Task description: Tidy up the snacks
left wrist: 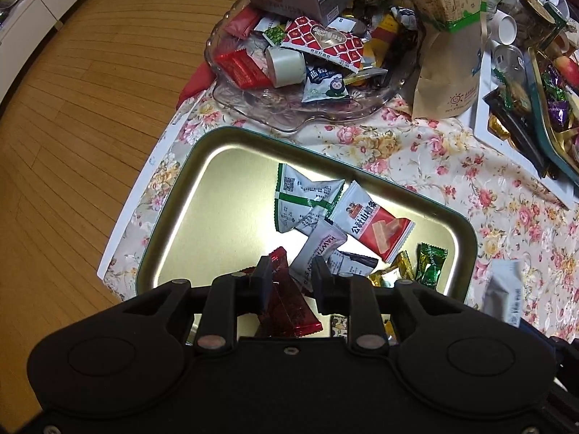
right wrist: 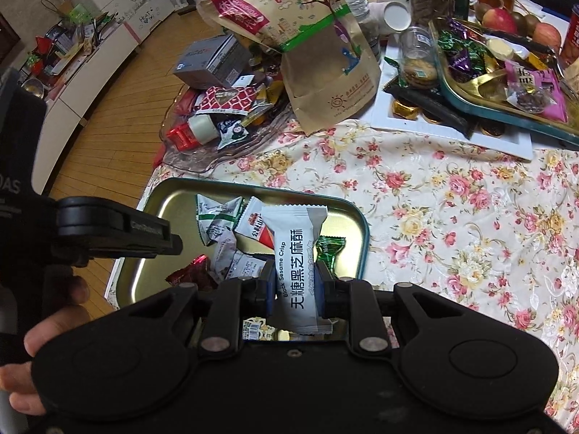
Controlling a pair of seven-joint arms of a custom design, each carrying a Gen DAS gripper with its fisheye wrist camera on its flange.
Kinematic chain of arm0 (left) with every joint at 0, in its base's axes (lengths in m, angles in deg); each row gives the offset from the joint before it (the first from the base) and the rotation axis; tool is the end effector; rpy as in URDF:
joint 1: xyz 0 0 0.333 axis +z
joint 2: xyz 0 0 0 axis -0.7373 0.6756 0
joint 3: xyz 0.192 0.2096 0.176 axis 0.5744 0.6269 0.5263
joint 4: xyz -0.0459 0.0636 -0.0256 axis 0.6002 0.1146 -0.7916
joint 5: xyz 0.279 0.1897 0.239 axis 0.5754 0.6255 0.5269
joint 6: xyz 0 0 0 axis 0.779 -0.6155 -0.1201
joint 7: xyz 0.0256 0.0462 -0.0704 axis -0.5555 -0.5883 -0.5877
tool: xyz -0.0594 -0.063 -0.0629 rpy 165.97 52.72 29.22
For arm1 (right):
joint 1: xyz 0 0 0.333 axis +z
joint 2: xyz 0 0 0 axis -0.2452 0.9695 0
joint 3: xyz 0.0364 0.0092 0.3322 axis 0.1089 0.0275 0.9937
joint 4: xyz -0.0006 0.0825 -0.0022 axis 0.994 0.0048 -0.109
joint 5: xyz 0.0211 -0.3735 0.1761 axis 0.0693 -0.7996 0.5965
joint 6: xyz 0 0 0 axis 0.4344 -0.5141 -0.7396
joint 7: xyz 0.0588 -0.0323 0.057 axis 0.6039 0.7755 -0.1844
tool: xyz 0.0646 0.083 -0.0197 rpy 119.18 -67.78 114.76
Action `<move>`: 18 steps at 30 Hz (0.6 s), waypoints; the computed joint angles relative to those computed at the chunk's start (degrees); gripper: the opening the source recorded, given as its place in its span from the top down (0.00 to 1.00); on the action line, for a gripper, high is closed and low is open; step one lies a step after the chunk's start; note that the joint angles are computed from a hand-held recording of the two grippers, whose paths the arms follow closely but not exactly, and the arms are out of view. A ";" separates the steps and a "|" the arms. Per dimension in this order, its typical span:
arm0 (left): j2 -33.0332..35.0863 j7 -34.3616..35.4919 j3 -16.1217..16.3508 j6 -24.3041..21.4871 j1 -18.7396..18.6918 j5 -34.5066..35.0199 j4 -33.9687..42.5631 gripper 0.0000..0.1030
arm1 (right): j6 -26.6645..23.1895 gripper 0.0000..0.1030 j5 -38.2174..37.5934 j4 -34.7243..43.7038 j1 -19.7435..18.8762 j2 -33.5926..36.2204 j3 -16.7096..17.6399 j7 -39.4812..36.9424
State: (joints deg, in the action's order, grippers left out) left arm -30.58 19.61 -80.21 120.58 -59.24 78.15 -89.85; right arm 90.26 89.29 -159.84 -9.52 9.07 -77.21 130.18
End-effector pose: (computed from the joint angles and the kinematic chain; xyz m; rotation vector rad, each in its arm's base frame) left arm 0.6803 -0.2577 0.3893 -2.4235 1.6768 -0.1738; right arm 0.6726 0.0481 0.4199 -2.0747 1.6566 -0.0177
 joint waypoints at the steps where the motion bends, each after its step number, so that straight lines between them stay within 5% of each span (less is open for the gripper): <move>1: -0.06 -0.04 -0.01 0.03 0.01 -0.01 -0.08 0.68 | 0.03 0.77 0.34 -0.07 -0.03 -0.07 0.18 -0.45; 4: -0.42 -0.39 0.08 0.19 -0.11 0.35 -0.42 0.68 | 0.38 0.73 2.84 -0.74 -0.42 -0.67 0.86 -2.87; 7: -0.62 -0.45 0.00 0.52 -0.04 0.32 -0.63 0.68 | 1.04 0.51 4.17 -1.32 -0.25 -1.29 1.06 -4.30; 18: 0.13 2.10 -0.58 0.38 -0.99 0.99 -0.06 0.68 | 2.17 0.51 -3.52 -1.70 1.41 -0.68 -0.91 1.88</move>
